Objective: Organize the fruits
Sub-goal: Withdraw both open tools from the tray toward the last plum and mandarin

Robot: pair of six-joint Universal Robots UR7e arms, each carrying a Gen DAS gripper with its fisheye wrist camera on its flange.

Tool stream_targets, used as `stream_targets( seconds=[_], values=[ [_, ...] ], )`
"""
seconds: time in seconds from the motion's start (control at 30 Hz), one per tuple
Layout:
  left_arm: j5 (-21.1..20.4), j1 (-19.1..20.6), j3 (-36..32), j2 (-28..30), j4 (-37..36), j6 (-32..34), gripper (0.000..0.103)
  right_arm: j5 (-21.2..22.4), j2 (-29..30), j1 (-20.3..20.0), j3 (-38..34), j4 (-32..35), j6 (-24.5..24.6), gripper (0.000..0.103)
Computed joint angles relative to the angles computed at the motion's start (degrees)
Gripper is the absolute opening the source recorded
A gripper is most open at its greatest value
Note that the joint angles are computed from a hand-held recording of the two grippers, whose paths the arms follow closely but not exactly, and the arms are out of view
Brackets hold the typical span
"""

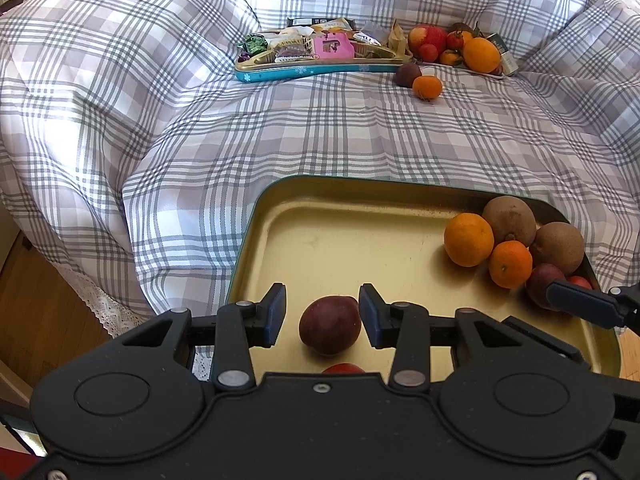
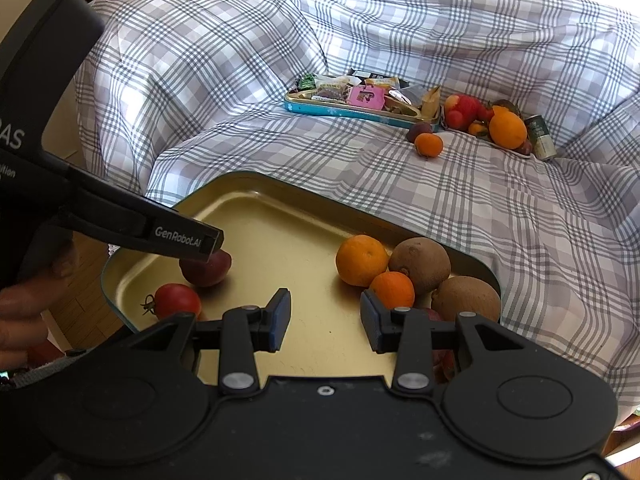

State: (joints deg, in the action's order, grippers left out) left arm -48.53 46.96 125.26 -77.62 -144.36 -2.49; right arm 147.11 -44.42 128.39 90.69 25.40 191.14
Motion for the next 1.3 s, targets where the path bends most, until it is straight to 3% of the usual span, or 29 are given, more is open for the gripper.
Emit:
stream_targets(
  seconds=[0.57, 0.93, 1.1, 1.3],
  values=[
    [-0.3, 0.3, -0.4, 0.2, 1.3, -0.7, 0.05, 1.5, 1.5, -1.2, -1.4, 5.9, 10.8, 0.041],
    [0.4, 0.0, -1.1, 1.2, 1.3, 1.8, 0.05, 3.6, -1.2, -3.4, 0.5, 6.1, 25.5, 0.042],
    [-0.2, 0.3, -3.6, 2.6, 1.5, 4.3, 0.05, 2.9, -2.2, -4.0, 0.8, 4.8, 26.4, 0.044],
    [-0.6, 1.0, -7.5, 4.9, -0.4, 7.6, 0.05, 4.2, -2.5, -4.2, -0.5, 3.1, 21.0, 0.046]
  ],
)
